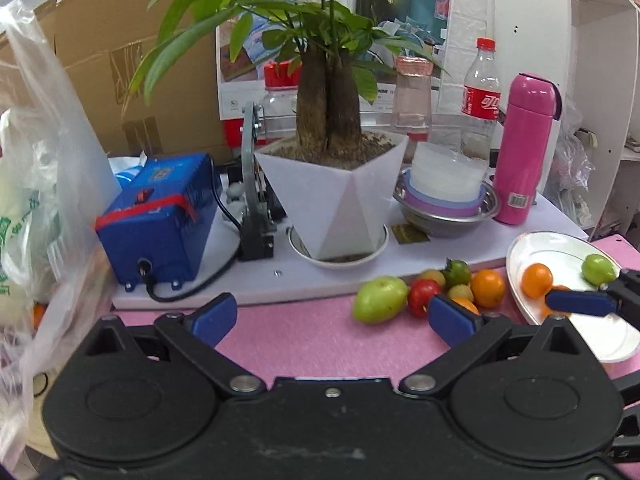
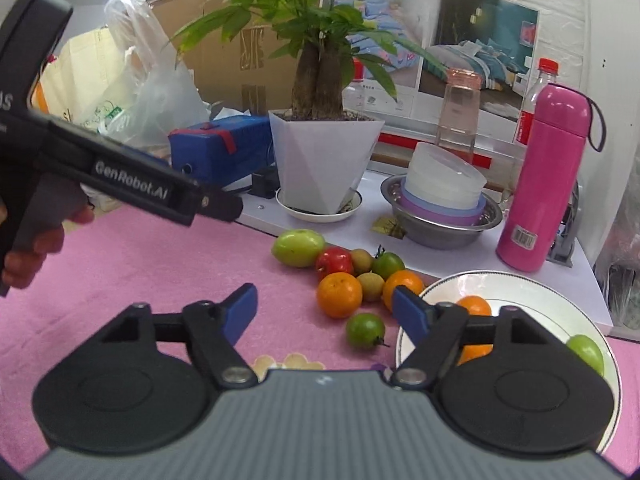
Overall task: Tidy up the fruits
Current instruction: 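Move both open tools back to the fruit pile, then grasp an orange with the right tool while the left tool grasps a green fruit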
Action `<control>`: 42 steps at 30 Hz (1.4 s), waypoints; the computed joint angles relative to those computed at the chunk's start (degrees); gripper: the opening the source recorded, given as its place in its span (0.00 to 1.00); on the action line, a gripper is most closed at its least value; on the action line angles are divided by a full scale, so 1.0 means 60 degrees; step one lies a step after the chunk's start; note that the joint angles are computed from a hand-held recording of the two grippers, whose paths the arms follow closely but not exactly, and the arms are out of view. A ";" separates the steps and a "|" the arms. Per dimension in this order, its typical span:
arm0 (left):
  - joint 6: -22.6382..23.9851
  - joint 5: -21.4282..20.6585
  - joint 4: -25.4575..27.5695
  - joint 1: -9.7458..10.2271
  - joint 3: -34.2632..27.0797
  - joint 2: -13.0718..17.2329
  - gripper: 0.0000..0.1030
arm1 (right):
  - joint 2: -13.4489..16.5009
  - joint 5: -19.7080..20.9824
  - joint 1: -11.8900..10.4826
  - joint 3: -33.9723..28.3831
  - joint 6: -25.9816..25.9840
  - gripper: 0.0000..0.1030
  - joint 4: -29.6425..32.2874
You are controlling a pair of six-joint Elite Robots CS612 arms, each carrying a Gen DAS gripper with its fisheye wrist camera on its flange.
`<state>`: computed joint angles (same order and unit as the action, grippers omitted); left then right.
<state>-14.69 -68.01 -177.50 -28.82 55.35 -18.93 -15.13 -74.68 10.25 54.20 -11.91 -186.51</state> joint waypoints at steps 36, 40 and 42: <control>0.0343 -0.2749 0.2099 0.0571 -0.3795 0.2209 0.54 | 0.0932 -0.0606 0.0148 -0.1598 -0.0628 0.34 0.0924; 0.0186 -0.2838 0.2341 0.0588 -0.4150 0.2388 0.52 | 0.0709 -0.0418 0.0118 -0.1129 -0.0449 0.34 0.0675; 0.0218 -0.2822 0.2364 0.0577 -0.4282 0.2466 0.48 | 0.0633 -0.0363 0.0113 -0.0964 -0.0402 0.34 0.0585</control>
